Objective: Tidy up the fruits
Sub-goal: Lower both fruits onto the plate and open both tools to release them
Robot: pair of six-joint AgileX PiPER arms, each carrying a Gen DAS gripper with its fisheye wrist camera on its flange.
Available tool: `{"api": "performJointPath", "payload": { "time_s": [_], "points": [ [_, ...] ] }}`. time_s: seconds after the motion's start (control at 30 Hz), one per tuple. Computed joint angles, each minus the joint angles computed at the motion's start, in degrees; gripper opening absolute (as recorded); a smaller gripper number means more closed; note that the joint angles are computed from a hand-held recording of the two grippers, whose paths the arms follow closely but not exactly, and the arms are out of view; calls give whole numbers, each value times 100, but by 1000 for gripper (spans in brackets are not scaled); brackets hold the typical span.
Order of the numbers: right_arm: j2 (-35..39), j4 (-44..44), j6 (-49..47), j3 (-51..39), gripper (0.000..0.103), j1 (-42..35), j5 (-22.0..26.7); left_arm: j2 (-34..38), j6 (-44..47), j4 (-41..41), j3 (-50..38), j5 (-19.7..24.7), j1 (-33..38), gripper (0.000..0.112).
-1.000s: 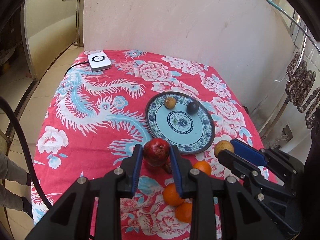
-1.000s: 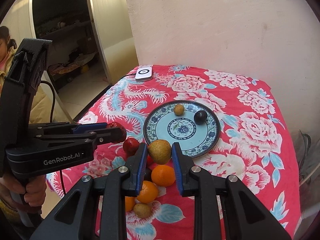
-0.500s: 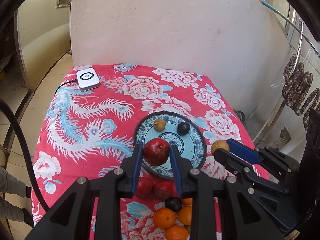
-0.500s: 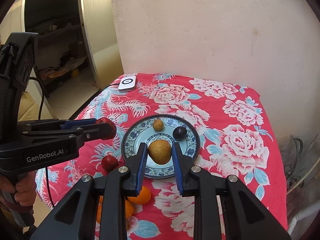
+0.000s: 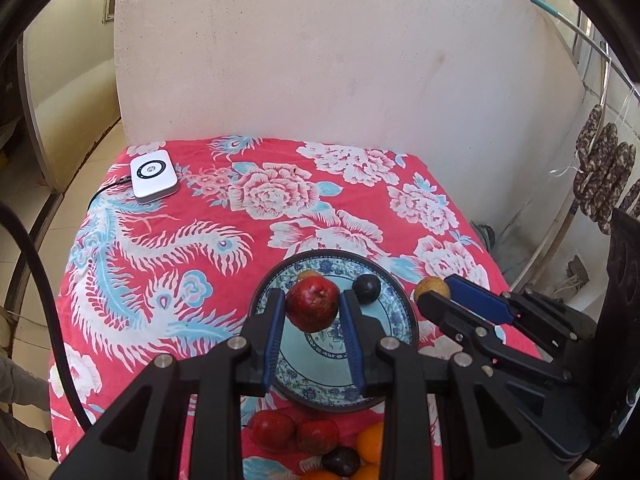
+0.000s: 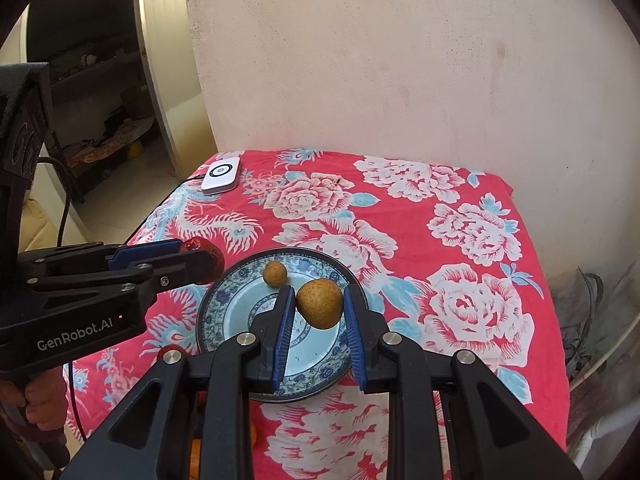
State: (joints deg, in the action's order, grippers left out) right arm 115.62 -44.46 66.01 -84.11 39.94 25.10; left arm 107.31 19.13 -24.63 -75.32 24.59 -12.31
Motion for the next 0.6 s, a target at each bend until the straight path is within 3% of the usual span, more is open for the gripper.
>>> {"api": "performJointPath", "payload": {
  "time_s": [0.6],
  "points": [
    [727,826,-1013,-529,26,-287,-54,992,286,-369,-573,68,69,29]
  ]
}}
